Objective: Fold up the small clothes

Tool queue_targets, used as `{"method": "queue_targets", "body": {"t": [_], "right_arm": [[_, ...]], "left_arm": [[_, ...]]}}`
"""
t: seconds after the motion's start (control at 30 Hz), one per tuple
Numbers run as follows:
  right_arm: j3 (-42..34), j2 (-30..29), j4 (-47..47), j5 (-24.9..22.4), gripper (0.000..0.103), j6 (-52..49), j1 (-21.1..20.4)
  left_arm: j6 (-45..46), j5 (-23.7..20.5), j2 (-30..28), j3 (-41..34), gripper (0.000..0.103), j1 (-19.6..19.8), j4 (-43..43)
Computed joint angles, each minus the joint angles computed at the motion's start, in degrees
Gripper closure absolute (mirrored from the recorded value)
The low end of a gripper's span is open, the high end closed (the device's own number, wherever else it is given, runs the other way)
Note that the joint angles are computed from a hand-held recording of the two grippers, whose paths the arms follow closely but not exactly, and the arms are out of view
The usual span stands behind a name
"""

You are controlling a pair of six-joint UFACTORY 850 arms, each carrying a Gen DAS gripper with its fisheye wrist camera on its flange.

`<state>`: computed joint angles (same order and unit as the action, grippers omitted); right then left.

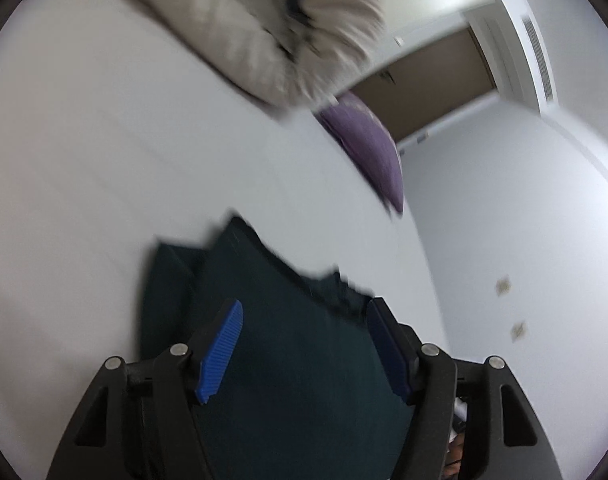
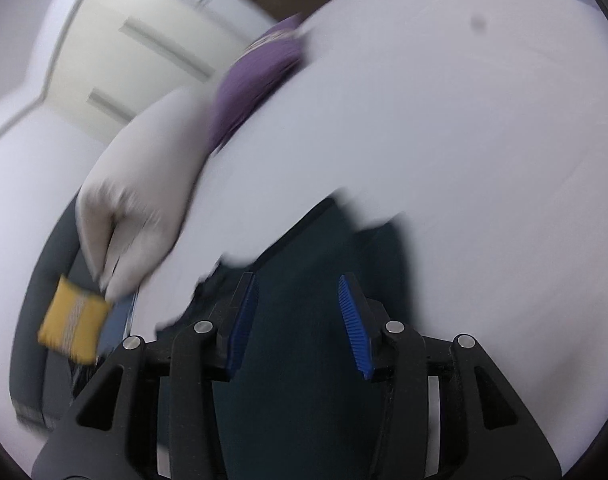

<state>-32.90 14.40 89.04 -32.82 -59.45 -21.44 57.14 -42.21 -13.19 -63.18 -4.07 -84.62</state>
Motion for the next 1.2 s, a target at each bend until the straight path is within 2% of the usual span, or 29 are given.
{"method": "queue_targets", "body": {"t": [0.13, 0.23, 0.3, 0.37, 0.4, 0.47, 0.5, 0.53, 0.67, 0.7, 0.73, 0.8, 0.87, 0.9, 0.97, 1.0, 1.07, 1.13, 1.2], "right_arm": [[1.9, 0.5, 0.8, -2.5, 0.062, -0.4, 8.6], [4.5, 0.8, 6.9, -5.0, 0.062, -5.8, 14.4], [4.5, -1.2, 7.6, -5.4, 0.062, -5.4, 17.3], [5.2, -3.6, 9.3, -3.2, 0.064, -4.7, 19.8], [6.5, -3.5, 13.2, -2.3, 0.071, -7.9, 20.0], [9.3, -2.6, 19.6, -4.9, 0.076, -12.4, 18.4], [11.5, -1.8, 23.5, -8.3, 0.076, -13.8, 15.9], [13.3, -0.6, 25.4, -9.5, 0.076, -14.6, 13.7], [20.0, 8.0, 30.4, -6.6, 0.077, -14.5, 7.2], [20.2, 8.9, 31.4, -5.4, 0.076, -14.0, 6.5], [21.7, 12.2, 33.1, -2.7, 0.074, -13.0, 6.5], [22.4, 14.6, 33.8, -1.4, 0.072, -12.2, 7.2], [21.3, 12.6, 35.8, -3.8, 0.072, -14.8, 10.9], [20.0, 11.0, 36.9, -3.7, 0.072, -16.6, 14.3], [16.0, 5.7, 37.5, -2.8, 0.070, -19.4, 21.8], [13.4, 1.0, 37.0, -3.9, 0.070, -20.2, 25.1], [10.9, -4.1, 37.7, -4.5, 0.070, -21.6, 28.0], [8.9, -8.0, 39.6, -2.4, 0.071, -22.2, 30.3], [10.6, -9.0, 43.5, -7.7, 0.071, -24.7, 29.2]], "left_arm": [[1.0, 8.3, 4.2, 4.7, 0.037, -5.7, 4.7], [3.1, 15.9, 7.5, 8.5, 0.037, -9.6, 8.2], [0.0, 20.1, 8.3, 9.7, 0.037, -11.7, 14.6], [-1.1, 23.0, 8.6, 11.0, 0.039, -12.7, 17.3], [0.9, 23.7, 9.0, 12.0, 0.040, -12.5, 15.6], [5.6, 24.5, 10.1, 13.9, 0.046, -11.9, 12.1], [8.3, 24.5, 10.7, 14.8, 0.047, -11.6, 10.4], [10.6, 24.1, 11.3, 15.6, 0.047, -11.1, 8.9], [7.0, 24.8, 13.9, 17.4, 0.047, -10.3, 13.0], [2.8, 25.8, 14.7, 17.6, 0.047, -10.8, 16.9], [-0.5, 26.7, 15.6, 17.8, 0.047, -11.5, 20.3], [-1.0, 27.6, 17.7, 18.2, 0.047, -13.4, 21.8], [2.1, 27.4, 18.7, 18.0, 0.043, -15.6, 19.0], [2.3, 27.3, 18.3, 17.3, 0.042, -17.0, 18.9], [0.1, 27.9, 16.7, 15.9, 0.041, -19.7, 20.8], [0.1, 27.5, 15.7, 15.2, 0.041, -20.5, 20.3], [-0.9, 28.0, 14.0, 14.1, 0.041, -21.8, 21.1], [-7.0, 28.9, 12.3, 13.2, 0.041, -22.7, 26.6], [-5.9, 28.4, 11.6, 13.4, 0.041, -21.4, 24.2]]}}
